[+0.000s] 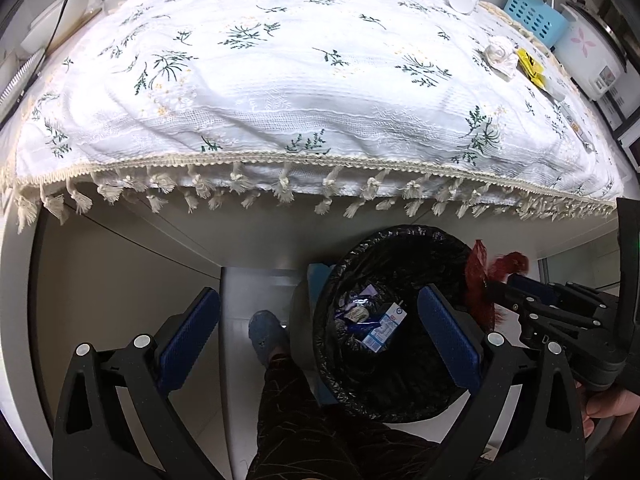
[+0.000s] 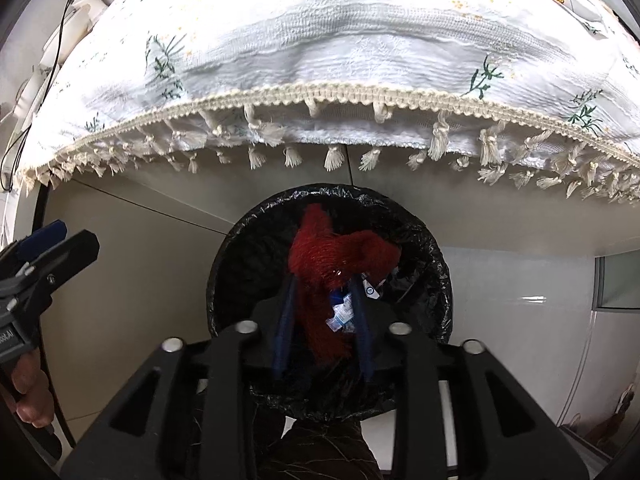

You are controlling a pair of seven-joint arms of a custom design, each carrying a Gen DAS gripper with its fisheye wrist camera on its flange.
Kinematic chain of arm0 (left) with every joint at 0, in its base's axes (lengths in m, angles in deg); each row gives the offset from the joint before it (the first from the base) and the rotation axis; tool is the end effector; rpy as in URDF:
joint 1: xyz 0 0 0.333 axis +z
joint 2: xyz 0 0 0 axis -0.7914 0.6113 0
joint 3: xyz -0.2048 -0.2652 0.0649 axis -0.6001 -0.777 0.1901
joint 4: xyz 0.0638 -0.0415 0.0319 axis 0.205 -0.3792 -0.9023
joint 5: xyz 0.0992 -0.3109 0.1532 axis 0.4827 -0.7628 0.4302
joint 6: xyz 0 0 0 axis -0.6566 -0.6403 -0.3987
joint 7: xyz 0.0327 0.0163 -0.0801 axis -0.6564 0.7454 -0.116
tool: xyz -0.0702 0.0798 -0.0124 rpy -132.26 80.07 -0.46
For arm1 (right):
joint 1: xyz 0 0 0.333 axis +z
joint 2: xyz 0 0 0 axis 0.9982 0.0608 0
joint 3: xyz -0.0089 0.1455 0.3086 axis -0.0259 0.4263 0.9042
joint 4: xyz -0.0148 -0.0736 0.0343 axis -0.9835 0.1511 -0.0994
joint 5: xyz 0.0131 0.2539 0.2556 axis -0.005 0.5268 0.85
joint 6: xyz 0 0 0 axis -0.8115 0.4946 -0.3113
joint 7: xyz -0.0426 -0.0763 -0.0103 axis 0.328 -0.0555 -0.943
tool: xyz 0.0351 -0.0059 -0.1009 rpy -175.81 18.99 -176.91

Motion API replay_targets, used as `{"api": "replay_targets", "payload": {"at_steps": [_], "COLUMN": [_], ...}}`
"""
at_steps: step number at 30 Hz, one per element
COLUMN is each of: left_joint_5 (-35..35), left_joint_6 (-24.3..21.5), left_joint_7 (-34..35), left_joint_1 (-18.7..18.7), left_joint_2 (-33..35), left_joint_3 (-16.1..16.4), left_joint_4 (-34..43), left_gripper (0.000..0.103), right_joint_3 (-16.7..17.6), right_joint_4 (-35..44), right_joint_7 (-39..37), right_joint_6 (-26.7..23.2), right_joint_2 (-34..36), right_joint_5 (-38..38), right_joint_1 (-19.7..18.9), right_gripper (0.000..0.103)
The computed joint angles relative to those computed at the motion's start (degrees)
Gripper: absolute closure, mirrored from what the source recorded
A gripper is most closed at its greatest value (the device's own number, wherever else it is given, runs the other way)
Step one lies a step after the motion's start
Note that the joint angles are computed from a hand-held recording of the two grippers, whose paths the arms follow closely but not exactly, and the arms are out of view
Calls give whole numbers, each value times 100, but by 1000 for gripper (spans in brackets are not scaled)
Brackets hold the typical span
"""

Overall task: Collect trash
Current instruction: 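Open the left gripper to drop the wrapper while the right gripper releases the red net, then move both open grippers back up over the table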

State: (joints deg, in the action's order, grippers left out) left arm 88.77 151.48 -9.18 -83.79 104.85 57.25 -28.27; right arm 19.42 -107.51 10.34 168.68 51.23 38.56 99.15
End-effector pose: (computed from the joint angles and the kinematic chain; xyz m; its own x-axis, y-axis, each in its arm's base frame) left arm 0.5232 -0.4196 0.4051 0.4443 -0.8915 0.0884 -0.8306 -0.4469 -0.3321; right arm 0.6240 0.2040 0.3681 0.5277 -0.8335 -0.1638 -0.8451 -0.4959 -0.1997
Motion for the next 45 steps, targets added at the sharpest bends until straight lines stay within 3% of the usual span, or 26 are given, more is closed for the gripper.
{"api": "replay_targets", "payload": {"at_steps": [2, 5, 14, 31, 45], "left_joint_5": [8, -22, -120, 213, 274], "left_joint_6": [-16, -187, -401, -1191, -1554], "left_joint_7": [22, 113, 232, 505, 907], "left_joint_1": [3, 6, 48, 139, 413], "left_joint_2": [-12, 15, -114, -385, -287], "left_joint_3": [3, -8, -22, -30, 119], "left_joint_4": [0, 116, 353, 1163, 1763], "left_gripper": [6, 6, 6, 6, 7], "right_joint_3": [-9, -22, -62, -93, -193], "right_joint_4": [-10, 30, 74, 1081, 3041], "right_joint_7": [54, 103, 224, 444, 987], "right_joint_6": [43, 47, 354, 187, -329], "right_joint_2": [-32, -76, -478, -583, 396], "right_joint_5": [-8, -25, -181, -166, -647], "right_joint_1": [18, 16, 67, 105, 329], "right_gripper": [49, 38, 14, 12, 12]}}
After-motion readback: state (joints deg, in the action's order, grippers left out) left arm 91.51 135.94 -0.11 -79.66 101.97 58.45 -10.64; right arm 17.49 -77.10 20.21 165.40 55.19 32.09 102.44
